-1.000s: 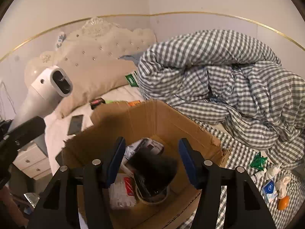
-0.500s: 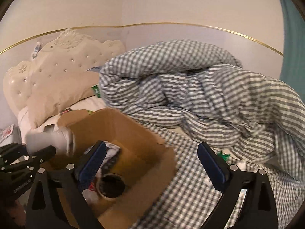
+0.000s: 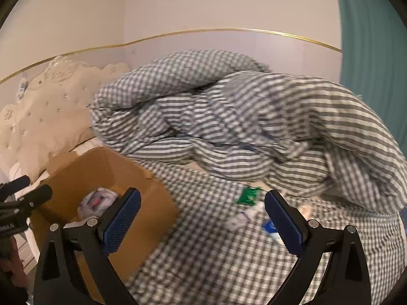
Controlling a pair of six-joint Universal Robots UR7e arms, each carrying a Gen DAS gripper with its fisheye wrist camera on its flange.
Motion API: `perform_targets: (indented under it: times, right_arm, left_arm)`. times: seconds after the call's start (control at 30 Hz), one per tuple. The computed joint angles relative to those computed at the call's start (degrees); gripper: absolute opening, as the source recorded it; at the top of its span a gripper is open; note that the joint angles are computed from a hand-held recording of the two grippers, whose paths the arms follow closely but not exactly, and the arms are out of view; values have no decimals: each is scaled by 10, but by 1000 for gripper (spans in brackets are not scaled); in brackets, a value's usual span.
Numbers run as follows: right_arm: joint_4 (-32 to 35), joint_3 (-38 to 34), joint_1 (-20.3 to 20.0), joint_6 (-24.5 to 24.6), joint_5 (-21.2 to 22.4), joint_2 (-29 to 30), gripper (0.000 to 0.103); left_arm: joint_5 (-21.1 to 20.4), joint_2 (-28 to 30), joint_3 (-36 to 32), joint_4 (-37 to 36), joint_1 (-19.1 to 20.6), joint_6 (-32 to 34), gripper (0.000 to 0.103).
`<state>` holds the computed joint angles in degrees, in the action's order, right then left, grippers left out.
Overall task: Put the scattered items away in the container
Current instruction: 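Move both grippers back over the remaining items on the bed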
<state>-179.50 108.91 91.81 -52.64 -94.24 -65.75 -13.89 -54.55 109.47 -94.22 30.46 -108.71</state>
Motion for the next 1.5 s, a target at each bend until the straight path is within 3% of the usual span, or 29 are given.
perform_targets:
  times: [0.4, 0.67, 0.93, 1.5]
  right_arm:
    - [22, -66, -74, 4, -12, -36, 103]
    - [44, -121, -123, 23, -16, -24, 103]
    - [64, -177, -151, 23, -30, 16, 103]
    - [125, -279, -171, -6, -63, 129, 103]
  left_arm:
    - [-8, 172, -122, -419, 35, 439, 103]
    - [-35, 281, -238, -566, 64, 637, 103]
    - [-55, 359, -331, -658, 97, 757, 103]
    - [-104, 442, -433, -709, 180, 832, 103]
